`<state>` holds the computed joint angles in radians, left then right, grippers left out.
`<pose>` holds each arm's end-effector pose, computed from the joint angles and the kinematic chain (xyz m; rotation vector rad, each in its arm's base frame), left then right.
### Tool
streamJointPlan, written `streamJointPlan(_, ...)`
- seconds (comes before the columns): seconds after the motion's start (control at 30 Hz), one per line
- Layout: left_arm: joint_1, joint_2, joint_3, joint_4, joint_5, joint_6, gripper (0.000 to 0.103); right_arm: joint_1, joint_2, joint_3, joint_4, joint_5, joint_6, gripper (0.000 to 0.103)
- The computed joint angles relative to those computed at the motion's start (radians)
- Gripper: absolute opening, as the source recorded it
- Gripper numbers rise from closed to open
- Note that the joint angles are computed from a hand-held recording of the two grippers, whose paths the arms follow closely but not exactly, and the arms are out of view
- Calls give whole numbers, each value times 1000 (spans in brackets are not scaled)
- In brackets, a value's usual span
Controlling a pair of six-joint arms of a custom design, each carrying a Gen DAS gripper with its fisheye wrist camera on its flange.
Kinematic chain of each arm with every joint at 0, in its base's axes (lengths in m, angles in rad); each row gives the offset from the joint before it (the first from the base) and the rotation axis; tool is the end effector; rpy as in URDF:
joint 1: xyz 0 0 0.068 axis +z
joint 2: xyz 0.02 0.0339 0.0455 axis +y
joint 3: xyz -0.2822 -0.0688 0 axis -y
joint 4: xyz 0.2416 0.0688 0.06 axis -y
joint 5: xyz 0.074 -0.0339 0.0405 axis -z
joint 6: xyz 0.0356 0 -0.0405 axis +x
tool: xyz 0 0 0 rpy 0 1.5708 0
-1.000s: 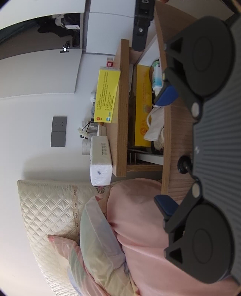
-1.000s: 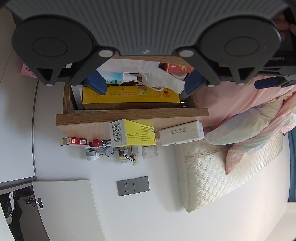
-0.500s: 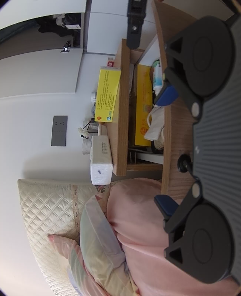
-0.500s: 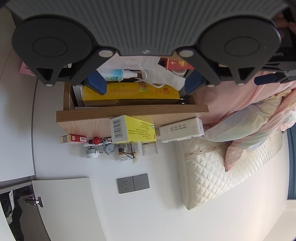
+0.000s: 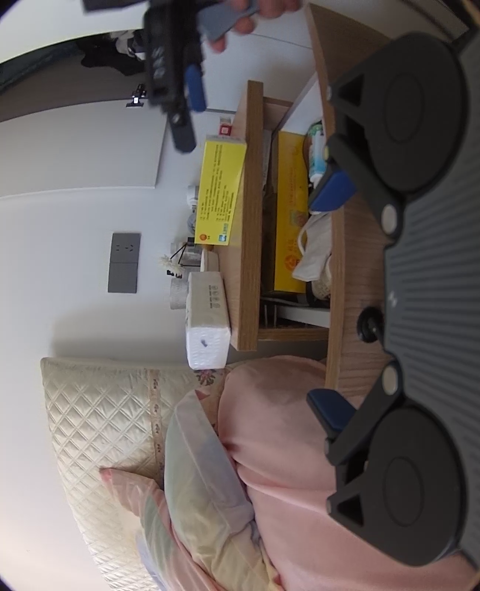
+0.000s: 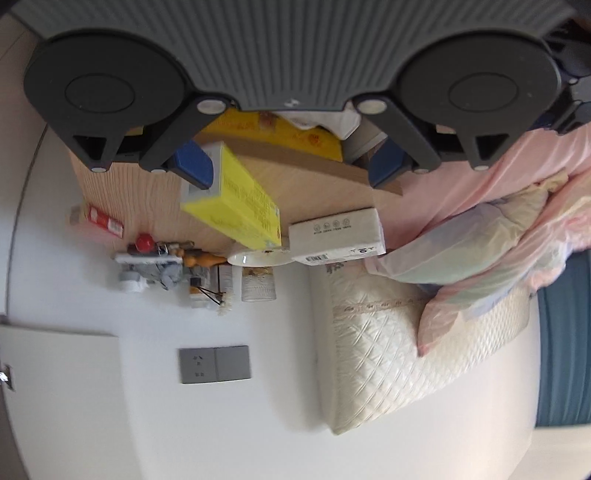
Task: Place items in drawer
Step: 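Grasp the yellow medicine box with the right tool, then carry the yellow box down into the open drawer with the right tool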
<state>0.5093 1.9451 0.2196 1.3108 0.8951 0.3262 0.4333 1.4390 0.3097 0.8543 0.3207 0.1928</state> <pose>0.2173 0.0895 0.0894 0.3863 1.7952 -0.3050 0.2263 0.0923 0.1712 0.0029 1.8338 0.1442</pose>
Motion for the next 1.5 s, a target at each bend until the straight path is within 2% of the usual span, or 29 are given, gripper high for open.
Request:
streamJointPlan(0.13,5,5,-1,9,9,0,103,-140,20,198,-239,-137,-78,93)
streamJointPlan(0.27,8,19,5,15,9,11,103,-309,128,461,-526,-408,-68,92)
streamJointPlan(0.5,-1,30,16,2,-6,22,103,-372,280,689,-717,-458,-137,92)
streamJointPlan(0.53,-3,32,14,5,-8,27,103,-371,295,701,-726,-456,-145,92)
streamJointPlan(0.6,-9,38,7,13,-11,40,103,-377,325,727,-755,-474,-152,85)
streamJointPlan(0.63,-12,41,4,16,-12,48,103,-379,340,738,-767,-478,-156,75)
streamJointPlan(0.8,-24,53,-2,23,-17,67,103,-391,401,765,-767,-487,-153,70)
streamJointPlan(0.9,-23,54,-1,18,-17,65,103,-392,420,776,-770,-498,-159,63)
streamJointPlan(0.97,-22,55,-3,22,-12,65,103,-391,423,780,-777,-508,-162,44)
streamJointPlan(1.23,-16,47,-3,9,3,70,103,-348,392,750,-758,-457,-163,44)
streamJointPlan(1.5,-8,51,-14,36,19,62,103,-282,245,682,-798,-409,-182,44)
